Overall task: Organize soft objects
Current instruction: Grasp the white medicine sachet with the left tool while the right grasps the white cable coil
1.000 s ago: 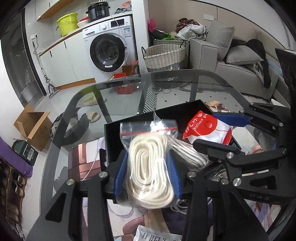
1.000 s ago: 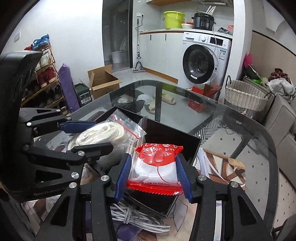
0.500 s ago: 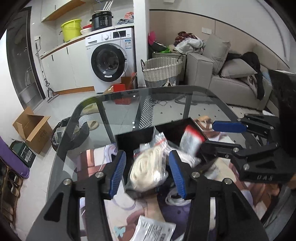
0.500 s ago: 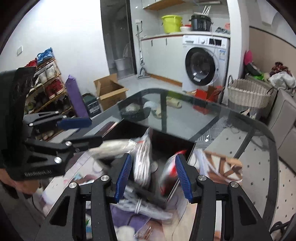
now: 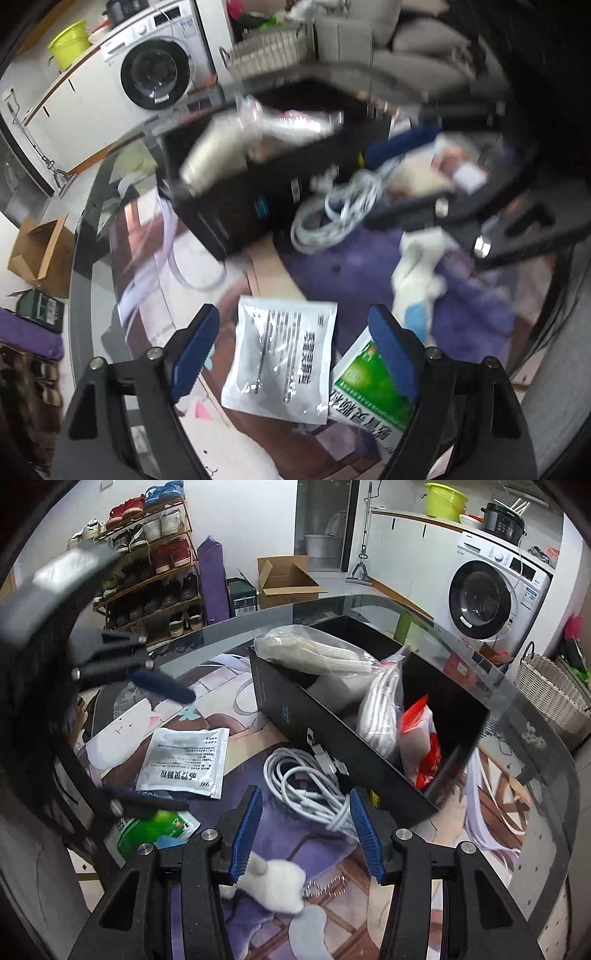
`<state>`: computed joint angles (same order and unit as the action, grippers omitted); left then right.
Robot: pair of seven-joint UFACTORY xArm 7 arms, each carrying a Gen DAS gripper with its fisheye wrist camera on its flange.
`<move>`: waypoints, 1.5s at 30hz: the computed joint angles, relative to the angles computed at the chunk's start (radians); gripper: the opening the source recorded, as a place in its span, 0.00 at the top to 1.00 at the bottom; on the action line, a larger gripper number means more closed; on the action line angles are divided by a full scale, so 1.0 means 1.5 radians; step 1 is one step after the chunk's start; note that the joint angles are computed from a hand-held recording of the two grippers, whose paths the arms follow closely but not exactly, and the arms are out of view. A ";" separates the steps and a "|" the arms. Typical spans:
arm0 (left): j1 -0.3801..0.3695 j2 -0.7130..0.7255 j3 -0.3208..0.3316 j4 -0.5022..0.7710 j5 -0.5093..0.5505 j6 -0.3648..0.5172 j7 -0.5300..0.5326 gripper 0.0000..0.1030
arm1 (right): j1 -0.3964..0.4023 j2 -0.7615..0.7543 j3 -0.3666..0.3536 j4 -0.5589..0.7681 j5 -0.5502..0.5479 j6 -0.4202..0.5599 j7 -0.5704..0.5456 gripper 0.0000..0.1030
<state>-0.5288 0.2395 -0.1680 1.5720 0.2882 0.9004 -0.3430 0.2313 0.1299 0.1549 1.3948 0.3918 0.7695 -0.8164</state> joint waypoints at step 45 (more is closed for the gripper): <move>0.024 0.021 -0.008 0.014 -0.093 0.000 0.064 0.54 | 0.007 0.081 0.002 0.094 -0.054 0.170 0.130 0.34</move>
<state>-0.4929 0.2707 -0.1800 1.5935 0.1489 0.9005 -0.2474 0.2416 0.2517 0.1580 1.5354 0.3111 1.0251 -0.6212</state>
